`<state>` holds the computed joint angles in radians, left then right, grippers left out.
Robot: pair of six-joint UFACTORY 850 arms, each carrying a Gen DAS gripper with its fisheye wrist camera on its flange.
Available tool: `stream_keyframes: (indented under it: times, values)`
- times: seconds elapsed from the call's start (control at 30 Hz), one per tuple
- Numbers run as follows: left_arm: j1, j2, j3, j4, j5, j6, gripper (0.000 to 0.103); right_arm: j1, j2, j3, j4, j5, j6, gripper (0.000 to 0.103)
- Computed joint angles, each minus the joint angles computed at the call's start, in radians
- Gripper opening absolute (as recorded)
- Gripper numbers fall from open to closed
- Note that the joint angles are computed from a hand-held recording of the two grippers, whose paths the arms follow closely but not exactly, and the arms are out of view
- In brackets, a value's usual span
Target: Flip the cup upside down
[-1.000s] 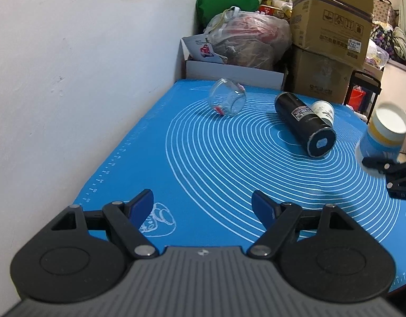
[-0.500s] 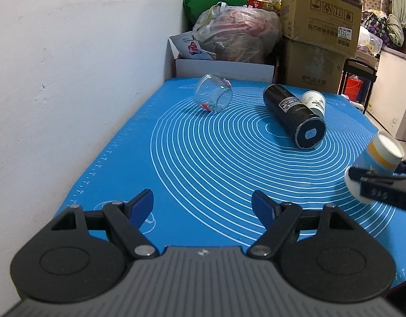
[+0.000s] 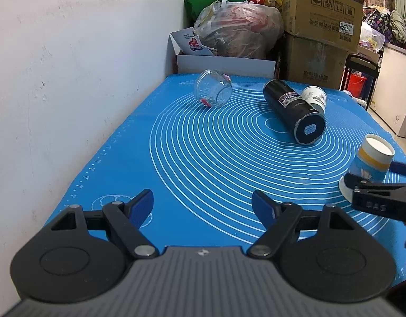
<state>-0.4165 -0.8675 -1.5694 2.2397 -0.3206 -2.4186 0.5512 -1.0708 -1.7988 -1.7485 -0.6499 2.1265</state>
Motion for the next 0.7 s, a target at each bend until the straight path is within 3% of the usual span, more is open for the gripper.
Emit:
stream_keyframes:
  times: [0.07, 0.37, 0.7]
  values:
    - [-0.007, 0.013, 0.014, -0.022, -0.005, 0.017, 0.081, 0.008, 0.029, 0.038, -0.037, -0.016, 0.033, 0.103]
    - [-0.054, 0.11, 0.132, 0.022, -0.032, -0.024, 0.081, 0.062, 0.213, 0.256, -0.009, -0.065, 0.079, 0.103]
    - [-0.099, 0.2, 0.249, 0.088, -0.048, -0.063, 0.082, 0.117, 0.35, 0.441, 0.019, -0.149, 0.206, 0.103]
